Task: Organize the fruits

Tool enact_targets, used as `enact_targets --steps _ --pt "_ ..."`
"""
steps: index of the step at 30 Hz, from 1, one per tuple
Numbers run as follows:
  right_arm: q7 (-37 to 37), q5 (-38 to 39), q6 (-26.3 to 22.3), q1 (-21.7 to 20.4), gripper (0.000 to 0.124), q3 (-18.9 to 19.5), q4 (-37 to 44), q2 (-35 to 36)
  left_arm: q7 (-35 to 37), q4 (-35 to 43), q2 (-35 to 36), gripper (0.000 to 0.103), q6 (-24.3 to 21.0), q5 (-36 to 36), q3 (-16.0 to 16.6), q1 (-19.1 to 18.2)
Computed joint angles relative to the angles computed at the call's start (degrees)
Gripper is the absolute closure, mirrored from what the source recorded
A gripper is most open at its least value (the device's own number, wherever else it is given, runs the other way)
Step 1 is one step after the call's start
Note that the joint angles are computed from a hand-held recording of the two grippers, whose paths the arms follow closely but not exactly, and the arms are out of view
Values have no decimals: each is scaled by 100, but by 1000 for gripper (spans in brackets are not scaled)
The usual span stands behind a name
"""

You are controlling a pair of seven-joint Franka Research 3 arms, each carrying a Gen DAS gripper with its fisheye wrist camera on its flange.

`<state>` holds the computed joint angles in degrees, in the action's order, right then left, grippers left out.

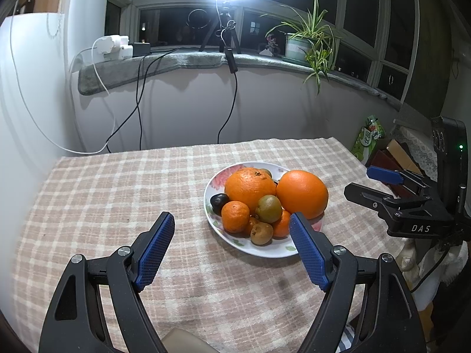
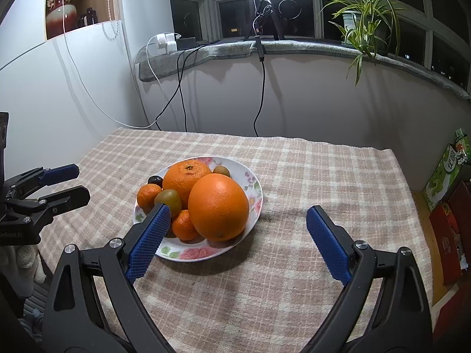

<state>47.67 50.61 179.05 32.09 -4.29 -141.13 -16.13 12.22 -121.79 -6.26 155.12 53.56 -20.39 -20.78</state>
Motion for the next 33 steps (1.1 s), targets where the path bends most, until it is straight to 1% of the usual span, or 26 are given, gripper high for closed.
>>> enact_targets --steps 4,10,17,23,28,29,33 --pt "42 -45 7 -32 28 34 -12 17 -5 5 7 23 -6 8 1 -5" --pt "-18 22 0 33 28 -32 7 30 -21 2 6 23 -3 25 3 -7" --pt "2 17 -13 -29 28 15 -5 34 -34 13 25 23 12 43 8 -9" --pt "234 -136 8 -122 28 112 -69 16 -30 8 31 23 39 36 18 -6" --pt "317 -213 25 -93 28 86 -85 17 -4 7 34 23 50 21 22 -5" --pt "258 -202 2 -46 28 26 -76 11 -5 4 31 23 50 27 22 -4" --pt "335 -220 -12 -49 28 40 -129 -36 0 4 33 23 45 25 19 -4"
